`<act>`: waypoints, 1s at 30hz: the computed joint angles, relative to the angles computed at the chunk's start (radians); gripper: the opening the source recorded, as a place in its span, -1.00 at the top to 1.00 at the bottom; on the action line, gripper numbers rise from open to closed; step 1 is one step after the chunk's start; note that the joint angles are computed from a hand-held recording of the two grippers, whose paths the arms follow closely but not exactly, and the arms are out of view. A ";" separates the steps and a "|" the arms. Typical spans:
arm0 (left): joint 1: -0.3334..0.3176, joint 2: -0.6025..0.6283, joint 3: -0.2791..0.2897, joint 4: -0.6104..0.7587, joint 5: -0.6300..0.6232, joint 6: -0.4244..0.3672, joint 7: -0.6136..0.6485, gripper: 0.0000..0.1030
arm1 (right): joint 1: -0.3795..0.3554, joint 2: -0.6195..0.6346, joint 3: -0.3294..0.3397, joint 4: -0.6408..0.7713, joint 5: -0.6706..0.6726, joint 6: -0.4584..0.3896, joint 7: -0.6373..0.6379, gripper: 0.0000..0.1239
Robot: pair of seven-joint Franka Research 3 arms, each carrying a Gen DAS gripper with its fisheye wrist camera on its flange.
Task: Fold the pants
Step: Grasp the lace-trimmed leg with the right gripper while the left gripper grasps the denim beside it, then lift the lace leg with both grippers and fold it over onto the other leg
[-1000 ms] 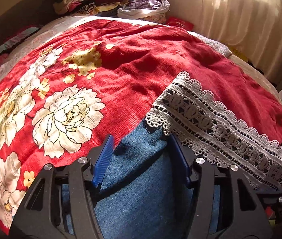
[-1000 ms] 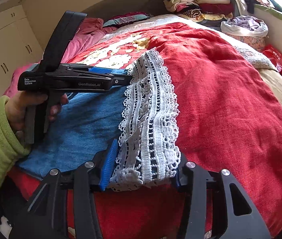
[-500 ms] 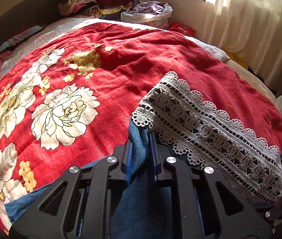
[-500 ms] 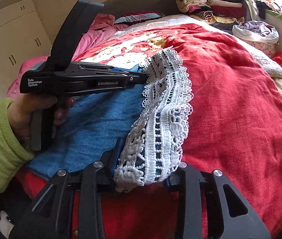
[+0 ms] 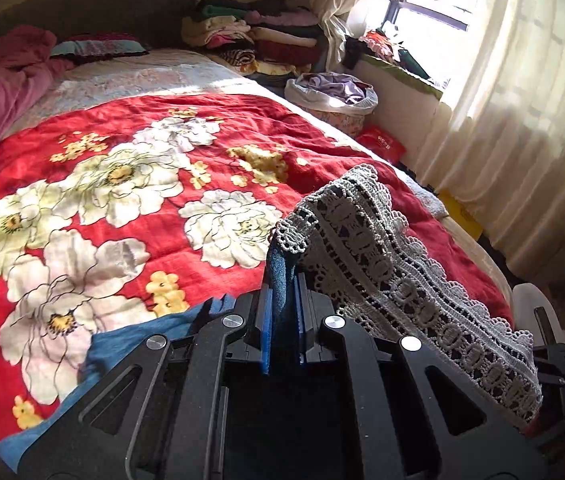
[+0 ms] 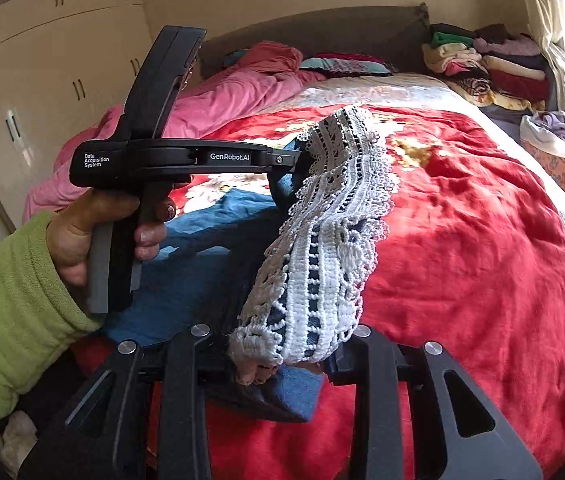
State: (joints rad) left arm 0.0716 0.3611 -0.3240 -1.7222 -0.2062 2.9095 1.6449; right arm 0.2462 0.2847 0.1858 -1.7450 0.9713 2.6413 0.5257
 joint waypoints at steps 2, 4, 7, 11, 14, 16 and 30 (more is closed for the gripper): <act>0.014 -0.028 0.008 -0.047 -0.009 0.000 -0.008 0.93 | 0.022 0.011 0.005 0.010 -0.035 -0.002 0.011 0.53; 0.005 -0.047 0.041 -0.082 0.007 -0.013 -0.043 0.90 | 0.042 0.024 0.007 0.017 -0.078 -0.015 0.041 0.53; 0.047 -0.077 0.025 -0.140 -0.064 -0.016 -0.030 0.82 | 0.079 0.039 0.003 0.011 -0.170 -0.003 0.096 0.53; 0.081 -0.164 0.020 -0.246 -0.174 0.044 0.002 0.35 | 0.114 0.036 0.003 -0.018 -0.269 0.054 0.127 0.53; 0.146 -0.235 -0.030 -0.309 -0.454 0.071 0.160 0.20 | 0.129 0.026 0.010 -0.038 -0.322 0.096 0.130 0.53; 0.166 -0.280 -0.041 -0.343 -0.645 0.081 0.275 0.13 | 0.143 0.013 0.021 -0.068 -0.357 0.157 0.098 0.53; 0.024 -0.404 0.140 -0.462 -1.275 0.054 0.674 -0.20 | 0.181 0.009 0.060 -0.135 -0.545 0.225 0.061 0.38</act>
State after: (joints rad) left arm 0.0956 -0.0431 -0.1839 -2.1840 -1.4812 2.9638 2.3189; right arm 0.4274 0.2940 0.2461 -1.8802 0.4263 2.8667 0.5871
